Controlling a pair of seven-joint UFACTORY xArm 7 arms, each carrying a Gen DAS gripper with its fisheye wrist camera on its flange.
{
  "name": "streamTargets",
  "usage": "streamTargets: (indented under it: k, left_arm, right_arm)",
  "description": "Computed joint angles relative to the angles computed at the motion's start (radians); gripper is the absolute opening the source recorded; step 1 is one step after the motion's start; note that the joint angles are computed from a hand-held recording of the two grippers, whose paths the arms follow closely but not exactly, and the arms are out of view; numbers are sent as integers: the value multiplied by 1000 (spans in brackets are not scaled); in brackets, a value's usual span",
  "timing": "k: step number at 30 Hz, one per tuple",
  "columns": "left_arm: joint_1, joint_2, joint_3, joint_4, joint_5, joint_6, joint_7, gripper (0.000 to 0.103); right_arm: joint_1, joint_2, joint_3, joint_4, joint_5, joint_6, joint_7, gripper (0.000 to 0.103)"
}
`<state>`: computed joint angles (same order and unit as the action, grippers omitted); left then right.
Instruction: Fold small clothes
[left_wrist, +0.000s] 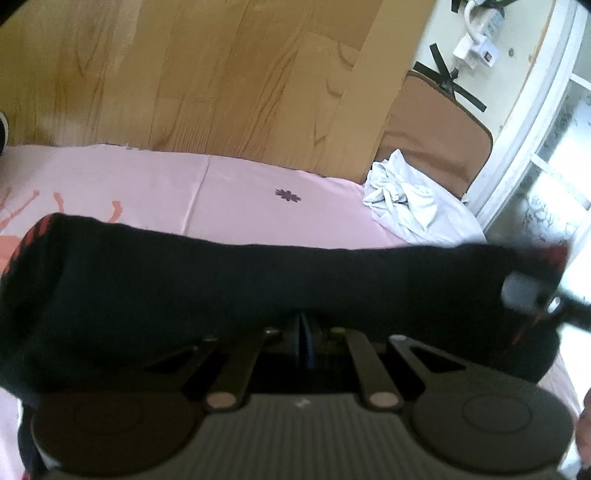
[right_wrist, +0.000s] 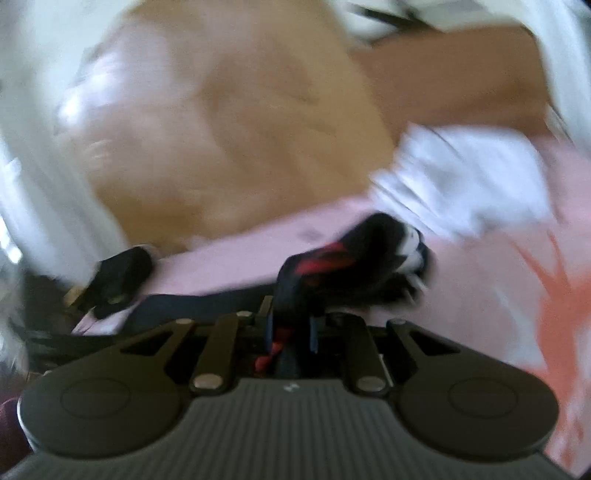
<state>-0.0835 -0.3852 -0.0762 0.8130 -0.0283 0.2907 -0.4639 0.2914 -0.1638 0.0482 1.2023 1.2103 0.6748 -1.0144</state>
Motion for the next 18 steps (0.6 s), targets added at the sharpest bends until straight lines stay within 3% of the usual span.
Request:
streamTargets:
  k: [3, 4, 7, 10, 12, 13, 16, 17, 18]
  left_arm:
    - [-99, -98, 114, -61, -140, 2, 97, 7]
    - [-92, -141, 122, -92, -156, -18, 104, 7]
    - [30, -346, 107, -226, -142, -50, 56, 9]
    - [173, -510, 103, -305, -113, 2, -9, 10]
    - [222, -566, 111, -325, -98, 35, -33, 10]
    - [230, -583, 120, -333, -95, 43, -37, 10]
    - [205, -589, 139, -338, -95, 39, -29, 19]
    - [188, -582, 140, -336, -96, 31, -21, 23]
    - [172, -575, 146, -335, -97, 21, -10, 24]
  right_arm:
    - [51, -1, 61, 41, -98, -46, -81, 20]
    - [69, 7, 76, 57, -136, -46, -87, 20]
    - [119, 60, 124, 114, -273, -51, -72, 20]
    - [165, 139, 172, 166, -404, -73, -31, 20]
    - [190, 208, 198, 209, -505, -61, 35, 21]
    - [234, 231, 169, 217, -537, -50, 58, 23]
    - [184, 219, 244, 170, -447, -67, -96, 51]
    - [184, 204, 228, 168, -421, -21, -127, 57]
    - [171, 183, 216, 163, -379, 32, -163, 57]
